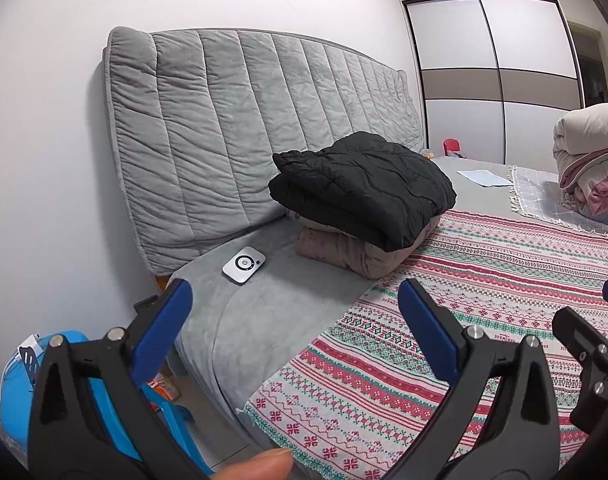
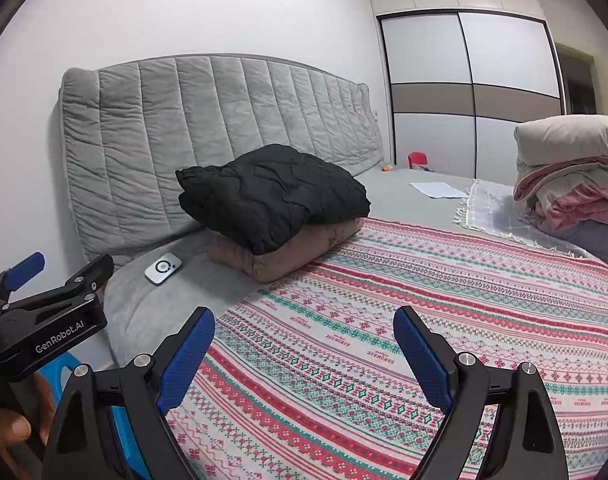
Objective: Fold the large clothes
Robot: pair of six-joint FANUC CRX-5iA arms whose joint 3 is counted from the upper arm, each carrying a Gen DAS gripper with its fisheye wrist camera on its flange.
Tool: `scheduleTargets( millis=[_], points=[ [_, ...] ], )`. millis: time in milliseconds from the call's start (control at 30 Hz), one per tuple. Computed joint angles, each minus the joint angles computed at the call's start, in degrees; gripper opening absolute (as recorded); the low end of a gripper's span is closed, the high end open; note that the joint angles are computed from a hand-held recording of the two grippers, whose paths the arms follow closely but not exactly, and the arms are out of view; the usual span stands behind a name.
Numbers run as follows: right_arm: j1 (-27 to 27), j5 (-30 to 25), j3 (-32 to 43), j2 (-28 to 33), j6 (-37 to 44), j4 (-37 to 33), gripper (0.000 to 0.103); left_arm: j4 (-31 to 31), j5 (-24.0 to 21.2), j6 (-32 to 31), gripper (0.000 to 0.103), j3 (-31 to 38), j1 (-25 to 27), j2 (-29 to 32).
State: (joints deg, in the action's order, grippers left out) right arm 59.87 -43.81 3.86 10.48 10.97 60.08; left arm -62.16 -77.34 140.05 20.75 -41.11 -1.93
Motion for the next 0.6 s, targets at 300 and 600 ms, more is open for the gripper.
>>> scheduleTargets(
  millis=[300,600],
  points=[
    [0.0,0.0,0.1,0.1,0.2,-0.2,0.092,0.0,-0.1,0.0,0.102,0.1,-0.1,0.1],
    [-0.1,0.1,0.0,0.0,0.3,-0.3,0.092,0.0,0.5,-0.4,0.102,-0.1,0.2,0.1]
  ],
)
